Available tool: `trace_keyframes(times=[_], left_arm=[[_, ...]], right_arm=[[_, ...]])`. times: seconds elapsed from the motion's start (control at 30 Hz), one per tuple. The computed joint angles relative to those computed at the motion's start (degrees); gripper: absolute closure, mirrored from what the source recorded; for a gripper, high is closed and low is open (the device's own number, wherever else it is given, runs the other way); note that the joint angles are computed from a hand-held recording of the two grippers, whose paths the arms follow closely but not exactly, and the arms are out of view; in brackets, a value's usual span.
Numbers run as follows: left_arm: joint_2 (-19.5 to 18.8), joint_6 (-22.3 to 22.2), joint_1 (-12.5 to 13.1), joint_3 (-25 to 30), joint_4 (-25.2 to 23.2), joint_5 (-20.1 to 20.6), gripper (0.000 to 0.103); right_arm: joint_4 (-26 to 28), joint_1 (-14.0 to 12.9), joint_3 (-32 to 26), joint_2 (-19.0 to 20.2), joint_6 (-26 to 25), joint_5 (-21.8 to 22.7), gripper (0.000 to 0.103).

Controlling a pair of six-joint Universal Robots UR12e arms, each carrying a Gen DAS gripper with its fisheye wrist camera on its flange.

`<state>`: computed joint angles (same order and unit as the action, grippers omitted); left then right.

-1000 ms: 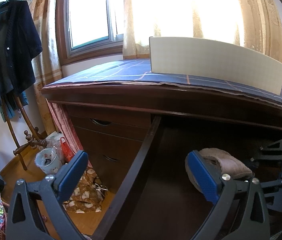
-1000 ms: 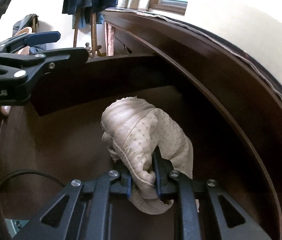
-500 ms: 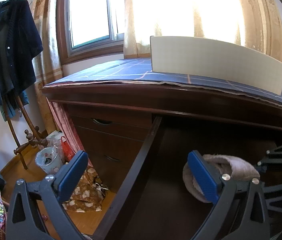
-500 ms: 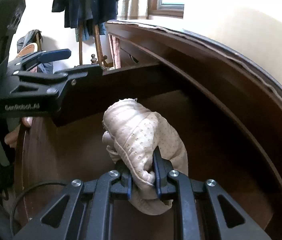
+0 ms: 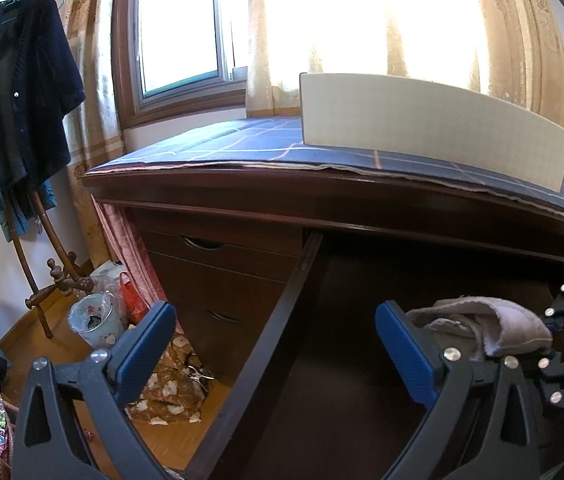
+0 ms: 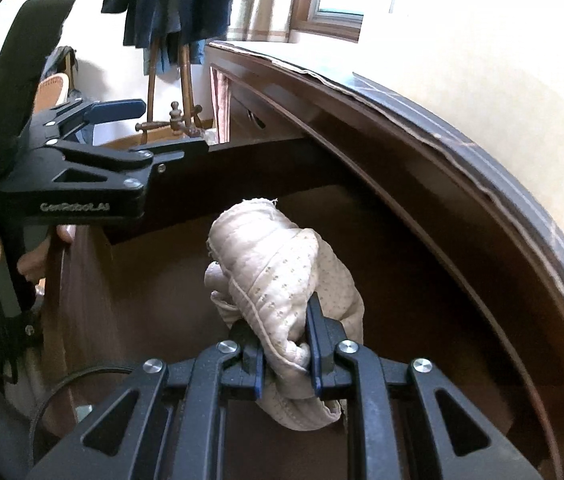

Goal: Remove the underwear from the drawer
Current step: 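Lift the beige underwear up out of the drawer with the right gripper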

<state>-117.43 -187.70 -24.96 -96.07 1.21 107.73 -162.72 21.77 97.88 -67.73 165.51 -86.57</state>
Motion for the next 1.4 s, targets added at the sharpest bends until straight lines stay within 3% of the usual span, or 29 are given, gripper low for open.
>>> trace_keyframes(times=[0.2, 0.5, 0.63, 0.8, 1.13, 1.4], left_arm=[[0.0, -0.1, 0.0, 0.0, -0.1, -0.2, 0.001], [-0.1, 0.0, 0.0, 0.1, -0.1, -0.2, 0.001], [-0.1, 0.1, 0.0, 0.1, -0.1, 0.0, 0.001], [-0.1, 0.1, -0.2, 0.1, -0.3, 0.5, 0.001], [-0.3, 0.4, -0.4, 0.3, -0.1, 1.0, 0.001], [-0.3, 0.6, -0.4, 0.2, 0.3, 0.8, 0.001]], right_arm=[[2.9, 0.3, -0.8, -0.5, 0.1, -2.9, 0.085], [4.9, 0.9, -0.1, -1.4, 7.0, -5.7, 0.085], [3.1, 0.5, 2.3, -3.1, 13.2, -6.8, 0.085], [0.1, 0.6, 4.4, -4.4, 16.8, -8.7, 0.085], [-8.5, 0.6, 6.9, -4.8, 19.7, -7.8, 0.085], [-9.1, 0.9, 6.9, -5.0, 20.1, -10.2, 0.085]])
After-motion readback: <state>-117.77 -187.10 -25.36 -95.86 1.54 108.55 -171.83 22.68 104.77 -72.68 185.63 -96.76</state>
